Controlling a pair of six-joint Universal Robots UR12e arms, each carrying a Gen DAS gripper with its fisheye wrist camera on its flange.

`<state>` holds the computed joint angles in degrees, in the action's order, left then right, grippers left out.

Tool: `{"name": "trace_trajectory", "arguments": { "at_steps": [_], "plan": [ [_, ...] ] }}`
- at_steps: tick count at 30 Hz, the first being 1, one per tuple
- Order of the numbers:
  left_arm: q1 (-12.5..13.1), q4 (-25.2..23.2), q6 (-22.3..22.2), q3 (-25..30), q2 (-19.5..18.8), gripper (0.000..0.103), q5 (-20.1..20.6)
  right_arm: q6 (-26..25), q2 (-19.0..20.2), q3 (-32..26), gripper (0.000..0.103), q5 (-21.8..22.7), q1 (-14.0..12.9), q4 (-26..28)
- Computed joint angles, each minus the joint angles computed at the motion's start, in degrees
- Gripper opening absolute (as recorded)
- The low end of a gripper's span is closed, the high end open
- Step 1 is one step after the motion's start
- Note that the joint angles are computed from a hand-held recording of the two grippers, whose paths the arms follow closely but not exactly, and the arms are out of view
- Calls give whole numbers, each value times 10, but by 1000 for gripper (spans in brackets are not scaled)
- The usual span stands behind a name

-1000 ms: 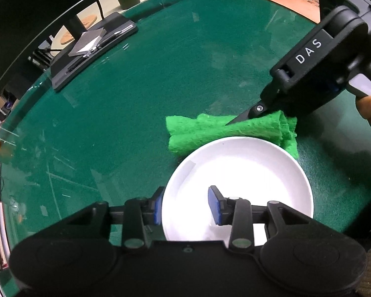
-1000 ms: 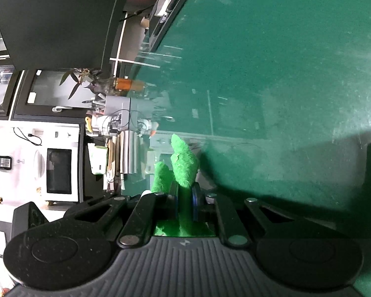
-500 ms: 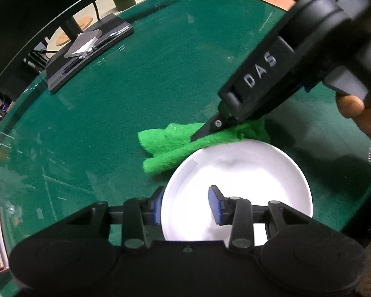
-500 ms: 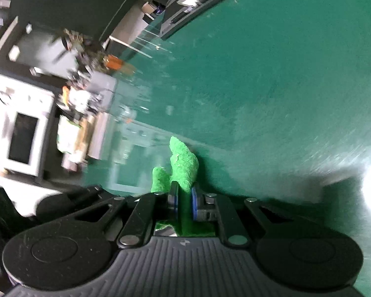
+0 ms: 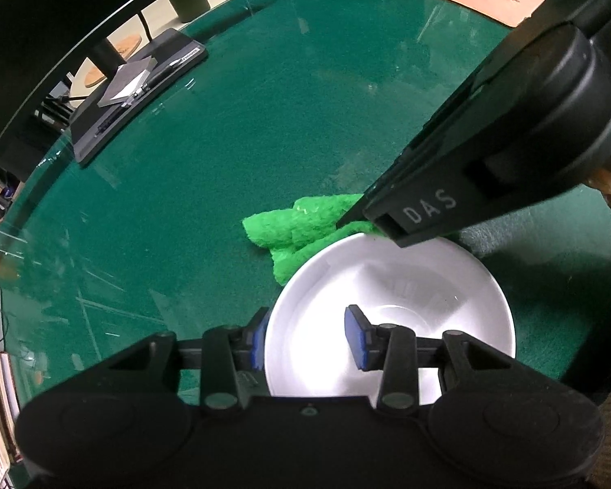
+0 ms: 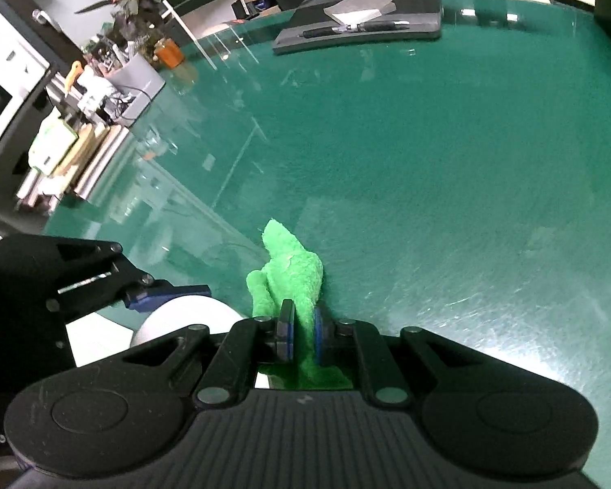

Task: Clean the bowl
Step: 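Press the cloth into the bowl and rub it with the right gripper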

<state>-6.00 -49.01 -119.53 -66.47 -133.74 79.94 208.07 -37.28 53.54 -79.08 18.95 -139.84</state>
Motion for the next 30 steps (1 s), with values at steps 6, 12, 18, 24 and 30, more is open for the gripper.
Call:
{"name": "trace_trajectory", "arguments": {
  "at_steps": [6,12,18,24,30],
  "plan": [
    [0,4,4,-2,0,38,1,-7,1,-4,10,-10,2,6],
    [0,3,7,1,-1,38,2,5,-2,7,10,-5,0,-9],
    [2,4,27,0,-1,39,-6,56,-14,48,10,62,-15,-54],
    [9,-1,66,9,-8,36,-36,262,-31,161,10,211,-49,-226],
    [10,-11,83,16,-12,36,-43,341,20,100,9,242,-52,-276]
  ]
}}
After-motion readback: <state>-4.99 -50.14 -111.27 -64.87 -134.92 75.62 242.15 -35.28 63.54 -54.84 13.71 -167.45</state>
